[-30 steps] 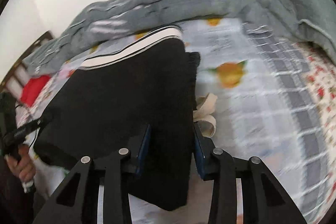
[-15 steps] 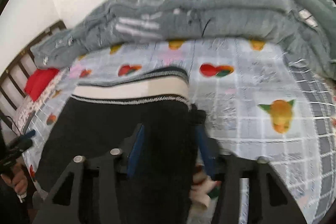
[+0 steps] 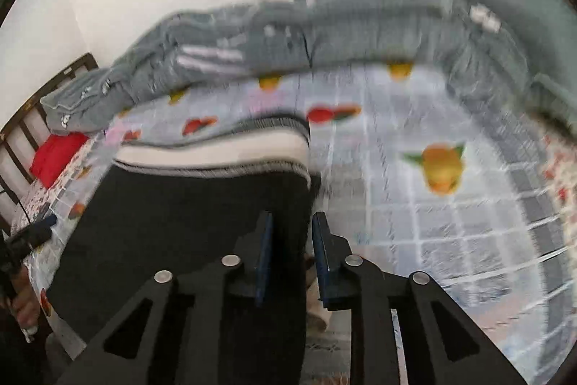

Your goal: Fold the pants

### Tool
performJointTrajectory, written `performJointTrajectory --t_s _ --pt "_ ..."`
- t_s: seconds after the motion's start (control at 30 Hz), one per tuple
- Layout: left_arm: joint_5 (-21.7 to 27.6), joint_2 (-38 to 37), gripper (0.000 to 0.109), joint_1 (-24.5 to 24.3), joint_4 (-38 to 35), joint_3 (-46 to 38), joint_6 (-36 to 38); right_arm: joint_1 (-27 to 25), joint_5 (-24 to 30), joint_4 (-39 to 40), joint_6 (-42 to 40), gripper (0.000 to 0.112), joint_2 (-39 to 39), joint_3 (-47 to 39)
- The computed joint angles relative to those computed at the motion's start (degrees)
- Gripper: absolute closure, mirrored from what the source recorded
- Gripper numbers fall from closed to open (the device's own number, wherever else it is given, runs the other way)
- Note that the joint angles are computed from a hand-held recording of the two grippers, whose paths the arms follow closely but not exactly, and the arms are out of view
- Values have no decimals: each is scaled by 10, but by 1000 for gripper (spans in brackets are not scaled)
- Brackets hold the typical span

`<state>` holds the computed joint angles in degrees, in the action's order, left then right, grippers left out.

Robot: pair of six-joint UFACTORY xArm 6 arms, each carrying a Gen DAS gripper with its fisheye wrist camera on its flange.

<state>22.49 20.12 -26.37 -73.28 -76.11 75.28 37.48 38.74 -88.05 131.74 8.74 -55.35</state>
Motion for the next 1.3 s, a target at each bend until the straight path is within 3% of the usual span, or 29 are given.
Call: performJointTrajectory --t_s 0.07,0.23,0.33,0.43,0.57,0.73,0.87,0.97,1.13,1.17,1.2,1.3 --pt "-11 -8 40 -9 -18 21 25 39 51 -1 -16 91 -5 -3" --pt "-40 -35 40 -29 -32 88 50 53 23 34 -80 90 67 -53" --pt "-69 -54 39 -41 -64 128 74 80 80 14 -47 90 91 -60" --pt "-95 -63 39 -50 -65 149 77 79 73 46 -63 88 86 -64" --pt "-74 -75 39 -37 -22 158 35 67 50 72 -108 86 81 -70" --pt "-45 -91 39 -14 -108 140 101 56 49 85 -133 77 63 -65" --pt "-71 -50 39 -23 -48 68 46 38 51 80 -146 74 57 -80" --pt "-90 2 39 -34 14 -6 -14 20 47 74 -168 65 67 -107" --pt "-94 115 39 -48 193 -148 -202 -20 11 84 -209 65 114 -165" --pt "-87 138 39 -48 232 -176 -240 -30 8 104 -230 67 133 -183" --pt "-79 159 39 -48 273 -202 -281 -32 16 128 -252 79 146 -197" --pt "-60 221 39 -46 421 -275 -422 -45 10 99 -227 83 164 -205"
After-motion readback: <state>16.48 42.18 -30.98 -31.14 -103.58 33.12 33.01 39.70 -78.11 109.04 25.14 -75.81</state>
